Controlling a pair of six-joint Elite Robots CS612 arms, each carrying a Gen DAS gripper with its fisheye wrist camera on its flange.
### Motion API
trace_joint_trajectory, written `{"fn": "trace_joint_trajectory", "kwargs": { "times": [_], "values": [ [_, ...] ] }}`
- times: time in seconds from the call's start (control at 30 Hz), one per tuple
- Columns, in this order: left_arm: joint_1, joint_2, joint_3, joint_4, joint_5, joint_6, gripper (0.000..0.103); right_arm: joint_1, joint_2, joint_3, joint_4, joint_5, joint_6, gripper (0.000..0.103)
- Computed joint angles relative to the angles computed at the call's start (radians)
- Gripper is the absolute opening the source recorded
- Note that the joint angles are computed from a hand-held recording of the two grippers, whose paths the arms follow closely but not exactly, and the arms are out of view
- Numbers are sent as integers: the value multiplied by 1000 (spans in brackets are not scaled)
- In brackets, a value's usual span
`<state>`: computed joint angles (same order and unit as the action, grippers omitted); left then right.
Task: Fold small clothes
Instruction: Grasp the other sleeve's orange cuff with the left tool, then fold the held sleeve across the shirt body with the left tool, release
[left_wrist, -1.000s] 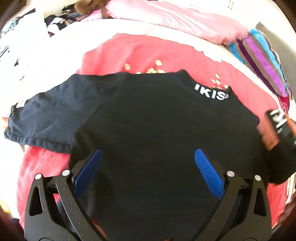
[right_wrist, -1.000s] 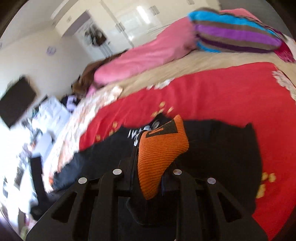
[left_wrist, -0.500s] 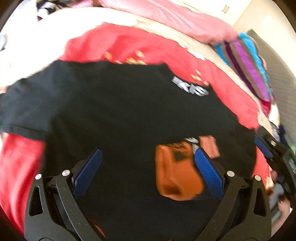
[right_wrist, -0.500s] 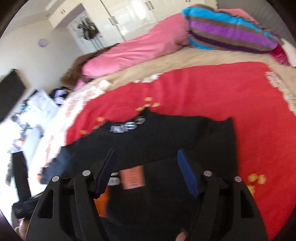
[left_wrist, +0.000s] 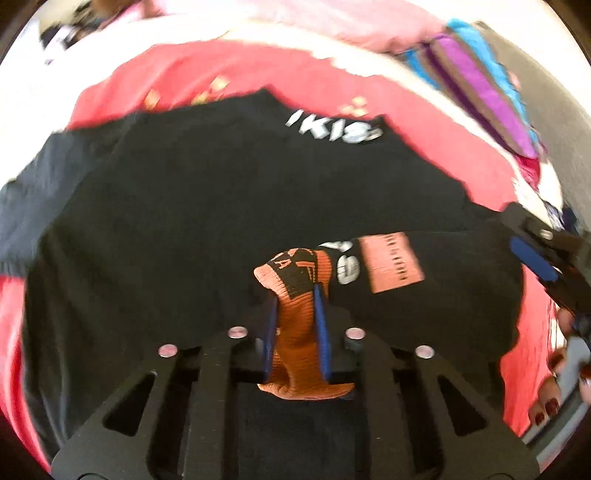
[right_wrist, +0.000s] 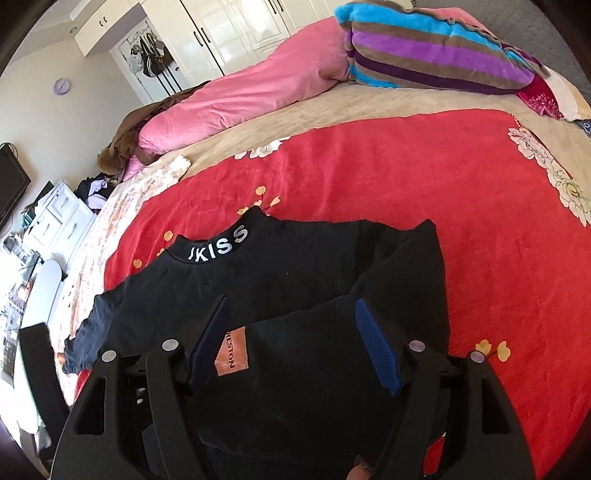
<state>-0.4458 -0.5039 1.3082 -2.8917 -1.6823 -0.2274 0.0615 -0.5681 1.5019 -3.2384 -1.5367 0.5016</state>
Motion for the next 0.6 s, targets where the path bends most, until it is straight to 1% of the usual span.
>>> {"fn": "trace_joint_trajectory", "kwargs": {
  "times": [0.07, 0.13, 0.2, 0.3, 0.47, 0.53, 0.6],
  "values": [
    [6, -8, 8, -46, -9, 26, 8, -1, -1, 3, -6, -9, 3, 69],
    [15, -14, 7, -88, 0, 28, 8, -1, -2, 4, -11, -14, 3, 69],
    [27, -15, -2, -122, 25, 27, 8, -3, -1, 6, -17, -7, 4, 69],
    [45, -8, -33, -138, 88, 30, 8, 0, 2, -1, -9, -7, -10, 69],
    [77, 12, -80, -111, 120, 38, 8, 12, 13, -23, 11, -17, -61, 69],
    [83, 35, -112, -74, 127, 55, 9, 17, 18, -34, 22, -29, -84, 69],
    [86, 52, -142, -24, 126, 63, 10, 27, 25, -50, 47, -56, -125, 69]
  ]
}}
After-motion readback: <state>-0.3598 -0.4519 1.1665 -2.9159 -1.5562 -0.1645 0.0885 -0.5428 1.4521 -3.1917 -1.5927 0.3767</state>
